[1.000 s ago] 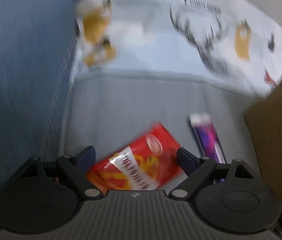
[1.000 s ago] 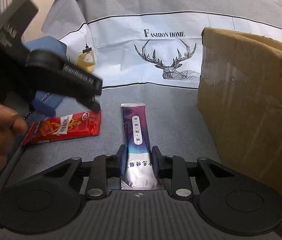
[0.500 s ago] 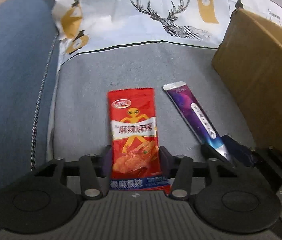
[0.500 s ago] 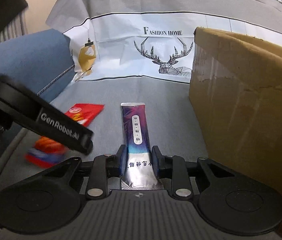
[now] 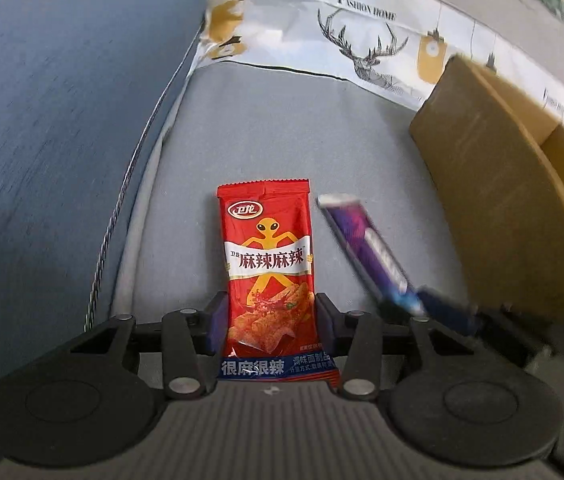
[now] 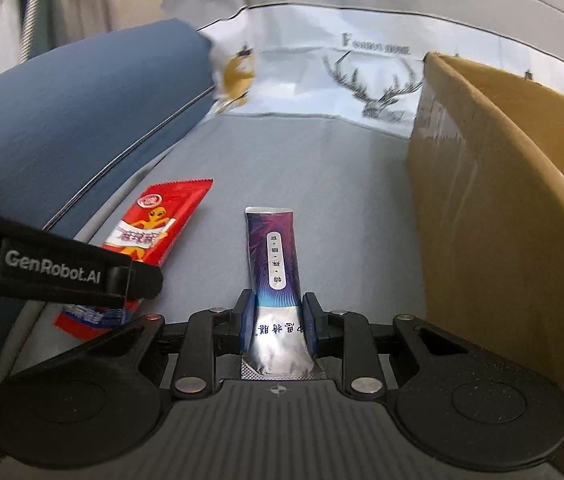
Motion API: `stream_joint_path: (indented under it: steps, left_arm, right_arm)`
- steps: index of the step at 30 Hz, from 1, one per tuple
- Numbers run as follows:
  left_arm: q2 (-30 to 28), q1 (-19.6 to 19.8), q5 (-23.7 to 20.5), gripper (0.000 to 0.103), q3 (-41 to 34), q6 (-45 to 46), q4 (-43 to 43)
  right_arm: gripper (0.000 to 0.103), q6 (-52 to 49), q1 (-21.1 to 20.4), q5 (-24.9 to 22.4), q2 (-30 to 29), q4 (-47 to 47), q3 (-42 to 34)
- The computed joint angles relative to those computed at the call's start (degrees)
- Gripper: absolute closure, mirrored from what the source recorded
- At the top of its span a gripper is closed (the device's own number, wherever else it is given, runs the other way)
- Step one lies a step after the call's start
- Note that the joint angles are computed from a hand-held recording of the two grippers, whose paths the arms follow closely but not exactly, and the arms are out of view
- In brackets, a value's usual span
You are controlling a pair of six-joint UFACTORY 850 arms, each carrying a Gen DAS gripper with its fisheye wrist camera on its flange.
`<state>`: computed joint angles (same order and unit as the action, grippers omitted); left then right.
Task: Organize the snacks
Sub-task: 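Grasp the purple tube snack with the right tool while the left tool grasps the red spicy-strip packet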
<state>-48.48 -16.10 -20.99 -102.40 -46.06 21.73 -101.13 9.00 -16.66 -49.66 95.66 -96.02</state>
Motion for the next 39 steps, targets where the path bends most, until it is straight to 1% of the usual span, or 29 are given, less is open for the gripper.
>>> stream_joint_path:
  steps: [1, 4, 6, 8, 10, 11, 12, 16, 17, 19, 20, 22, 25, 27, 31, 36, 39]
  left_arm:
    - [0.8, 0.1, 1.1, 0.054, 1.2, 0.0, -0.6]
    - [1.5, 0.1, 2.1, 0.054, 2.2, 4.1, -4.8]
    - [1.4, 0.5, 2.1, 0.054, 2.1, 11.3, -11.8]
    - [0.7, 0.9, 0.7, 0.054, 1.2, 19.7, -20.2]
    - [-0.7, 1.3, -2.2, 0.053, -1.0, 28.0, -27.4]
    - [-1.1, 1.4, -3.3, 0.053, -1.6, 30.7, -29.3]
    - [-0.9, 1.3, -3.4, 0.053, -1.2, 32.0, -29.6]
    - [-1.5, 0.6, -4.6, 0.052, -2.4, 30.1, -25.0]
    - [-2.0, 0.3, -5.1, 0.052, -3.1, 28.9, -23.5]
    - [-2.6, -0.2, -6.0, 0.051, -4.1, 27.3, -20.8]
    - [-3.2, -0.4, -6.6, 0.051, -5.1, 26.4, -19.4]
    - [-3.6, -1.0, -7.2, 0.051, -5.9, 23.9, -15.8]
    - [-3.9, -1.5, -8.1, 0.049, -6.5, 22.2, -12.7]
    - [-4.2, -1.6, -8.5, 0.049, -6.9, 22.2, -12.3]
    - [-4.0, -1.6, -8.6, 0.045, -6.7, 22.1, -12.3]
    - [-4.8, -2.0, -9.5, 0.041, -7.9, 21.4, -10.7]
    - [-5.2, -2.5, -10.3, 0.039, -8.5, 19.2, -8.1]
  right_arm:
    - [0.077, 0.3, -0.1, -0.3, 1.2, -1.2, 1.7]
    - [0.077, 0.9, -0.7, -1.3, 4.2, -4.2, 5.9]
    - [0.077, 1.0, -1.0, -2.3, 6.2, -5.6, 8.5]
    - [0.077, -1.5, -1.3, -2.9, 8.2, -4.6, 11.0]
    - [0.077, -2.7, -1.6, -3.1, 9.7, -4.5, 12.8]
    - [0.077, -1.4, -1.9, -3.5, 10.0, -5.8, 13.1]
    - [0.077, -0.2, -2.1, -4.0, 10.2, -6.9, 13.3]
    - [0.076, -4.9, -2.5, -5.0, 10.6, -3.6, 15.1]
    - [0.075, -3.5, -2.5, -4.7, 10.4, -4.9, 15.0]
    - [0.073, 3.1, -2.5, -4.7, 9.2, -9.9, 13.5]
    - [0.073, 4.5, -2.7, -5.4, 8.8, -10.2, 12.9]
    - [0.071, 4.1, -2.9, -6.4, 8.1, -8.9, 12.2]
    - [0.069, 6.4, -2.9, -6.5, 7.1, -10.1, 11.1]
    - [0.068, 4.3, -2.8, -6.1, 6.7, -8.3, 10.6]
    - [0.063, 0.4, -2.3, -5.3, 6.6, -5.9, 10.7]
    - [0.063, -2.1, -2.0, -4.8, 6.4, -4.5, 10.6]
    - [0.063, -2.4, -2.0, -4.7, 6.2, -4.2, 10.3]
